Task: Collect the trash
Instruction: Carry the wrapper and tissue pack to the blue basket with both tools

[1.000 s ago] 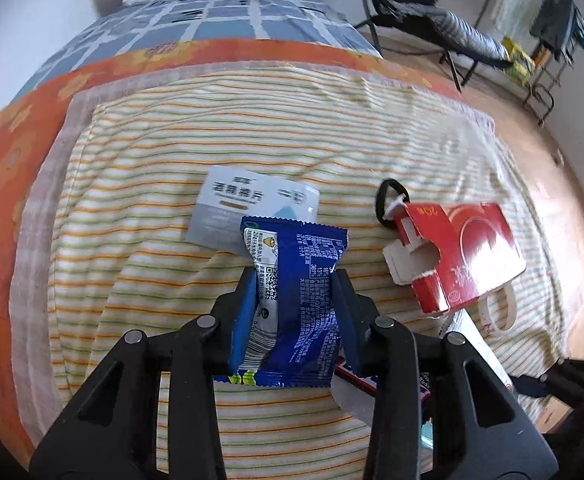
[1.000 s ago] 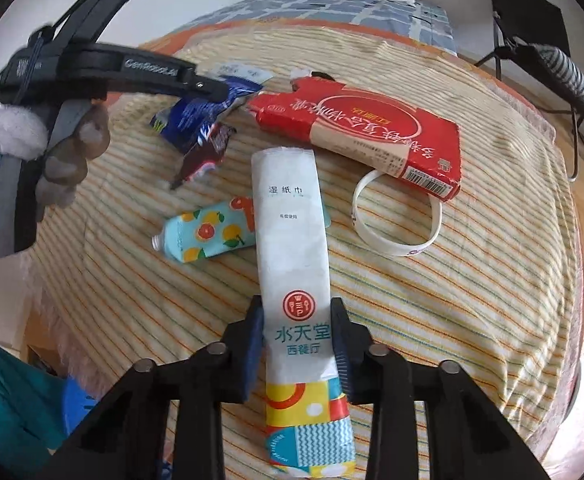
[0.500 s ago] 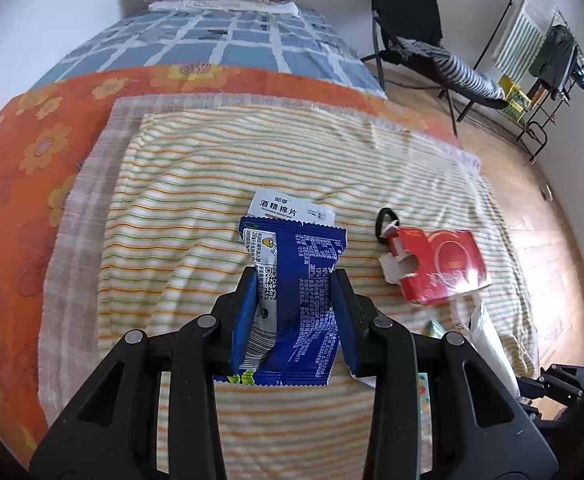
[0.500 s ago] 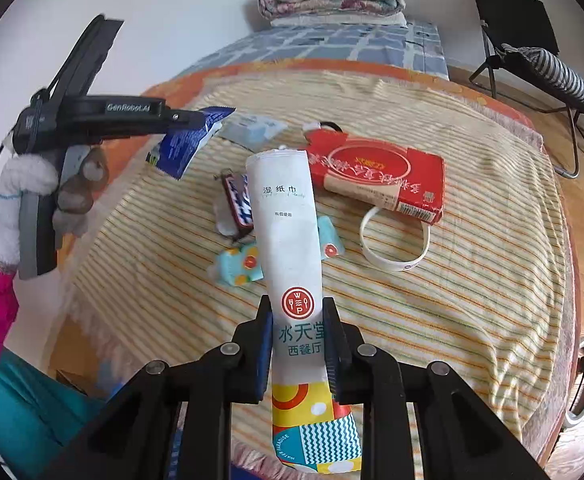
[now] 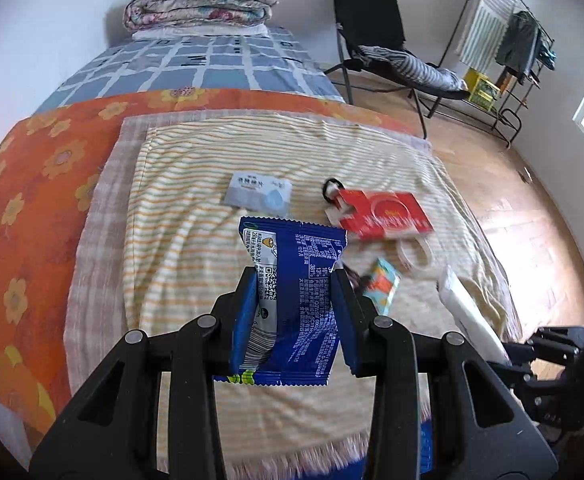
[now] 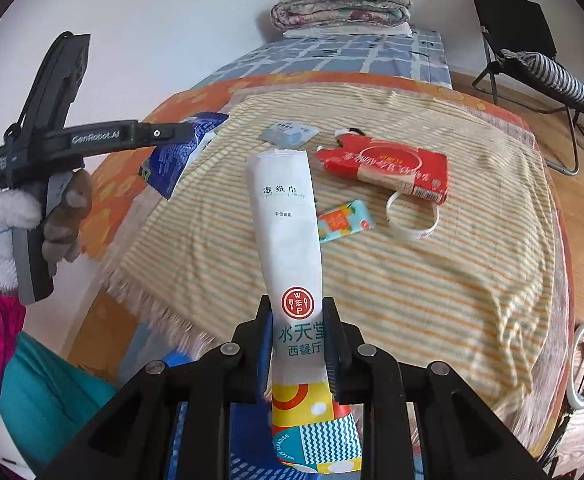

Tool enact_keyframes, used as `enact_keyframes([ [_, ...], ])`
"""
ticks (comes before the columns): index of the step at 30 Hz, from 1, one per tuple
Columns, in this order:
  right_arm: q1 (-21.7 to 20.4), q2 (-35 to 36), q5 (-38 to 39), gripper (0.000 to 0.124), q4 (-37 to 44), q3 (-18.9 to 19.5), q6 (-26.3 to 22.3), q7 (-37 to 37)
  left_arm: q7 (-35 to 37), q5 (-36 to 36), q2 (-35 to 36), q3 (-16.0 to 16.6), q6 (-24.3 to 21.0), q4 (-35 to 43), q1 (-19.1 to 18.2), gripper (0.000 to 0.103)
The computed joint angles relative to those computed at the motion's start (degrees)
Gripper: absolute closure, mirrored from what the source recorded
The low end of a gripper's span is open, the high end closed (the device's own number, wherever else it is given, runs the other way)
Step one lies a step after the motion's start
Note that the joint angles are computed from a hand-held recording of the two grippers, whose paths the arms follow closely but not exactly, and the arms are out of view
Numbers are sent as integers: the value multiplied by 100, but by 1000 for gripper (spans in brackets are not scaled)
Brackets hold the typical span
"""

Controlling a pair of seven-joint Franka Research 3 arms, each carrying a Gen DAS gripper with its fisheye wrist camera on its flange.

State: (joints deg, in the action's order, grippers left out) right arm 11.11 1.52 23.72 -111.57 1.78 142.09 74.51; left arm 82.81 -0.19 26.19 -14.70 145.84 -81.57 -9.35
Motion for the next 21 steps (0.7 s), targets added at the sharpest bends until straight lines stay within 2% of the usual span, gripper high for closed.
enact_keyframes([
  [6,115,-521,94,102,-591,57,-39,-125,269,-359,-915,-156,448,-1351,171,66],
  [12,239,-911,199,102,-1090,78,-132,-172,700,-914,-1577,-208,638,-2332,192,66],
  [21,392,-1251,218,102,-1644,115,-320,-156,1124,-1376,-2218,-71,796,-3343,-91,66],
])
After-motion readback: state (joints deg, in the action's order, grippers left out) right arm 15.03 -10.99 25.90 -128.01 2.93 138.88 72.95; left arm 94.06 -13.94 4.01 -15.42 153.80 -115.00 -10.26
